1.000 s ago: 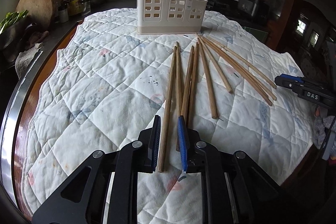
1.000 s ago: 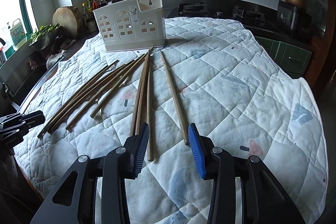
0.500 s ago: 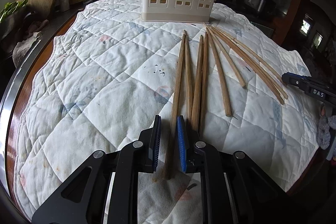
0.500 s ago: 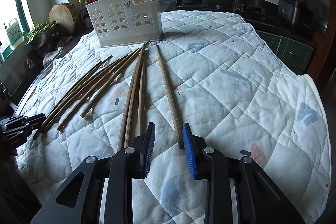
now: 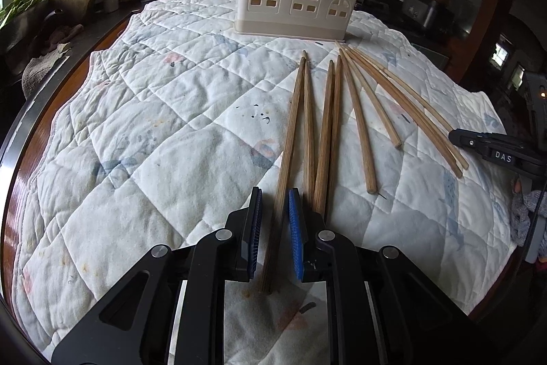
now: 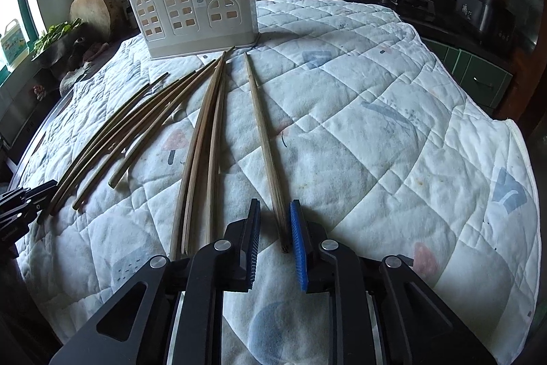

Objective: Organize utensils
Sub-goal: 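Close the left tool on a chopstick while the right tool closes on another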

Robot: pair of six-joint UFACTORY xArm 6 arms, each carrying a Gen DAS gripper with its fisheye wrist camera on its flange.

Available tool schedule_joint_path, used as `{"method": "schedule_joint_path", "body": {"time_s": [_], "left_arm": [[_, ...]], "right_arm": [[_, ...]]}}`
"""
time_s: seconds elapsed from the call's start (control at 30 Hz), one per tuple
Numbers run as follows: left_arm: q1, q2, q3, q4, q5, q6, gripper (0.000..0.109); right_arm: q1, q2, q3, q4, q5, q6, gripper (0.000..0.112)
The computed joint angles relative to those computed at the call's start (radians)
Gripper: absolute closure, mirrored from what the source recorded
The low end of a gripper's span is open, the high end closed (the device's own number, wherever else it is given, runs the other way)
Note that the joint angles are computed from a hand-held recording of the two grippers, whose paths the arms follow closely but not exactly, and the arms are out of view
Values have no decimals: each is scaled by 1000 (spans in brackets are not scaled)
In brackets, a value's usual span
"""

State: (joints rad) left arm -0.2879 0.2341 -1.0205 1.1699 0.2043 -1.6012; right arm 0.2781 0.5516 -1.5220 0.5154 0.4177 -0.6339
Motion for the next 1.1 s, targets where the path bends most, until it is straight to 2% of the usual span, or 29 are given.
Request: {"method": "schedule_joint_path", "body": {"time_s": [0.13,0.33,0.77,0.93,1.1], "left_arm": [[4,6,-6,4,-9,13,94],[10,1,-5,-5,-10,17,103],[11,-110,31,130,3,-98,103],[13,-129,44,7,-14,51,103],[7,-118,55,-83,1,136,103]], "right_arm": [[2,0,3,-26,-11,13,100],[7,-28,34,11,-32,-25,104],[38,-191,125,267,-135,-257,105],[53,-222,123,330,-143,-320,105],[57,-229,129,348,-143,-330,105]]}}
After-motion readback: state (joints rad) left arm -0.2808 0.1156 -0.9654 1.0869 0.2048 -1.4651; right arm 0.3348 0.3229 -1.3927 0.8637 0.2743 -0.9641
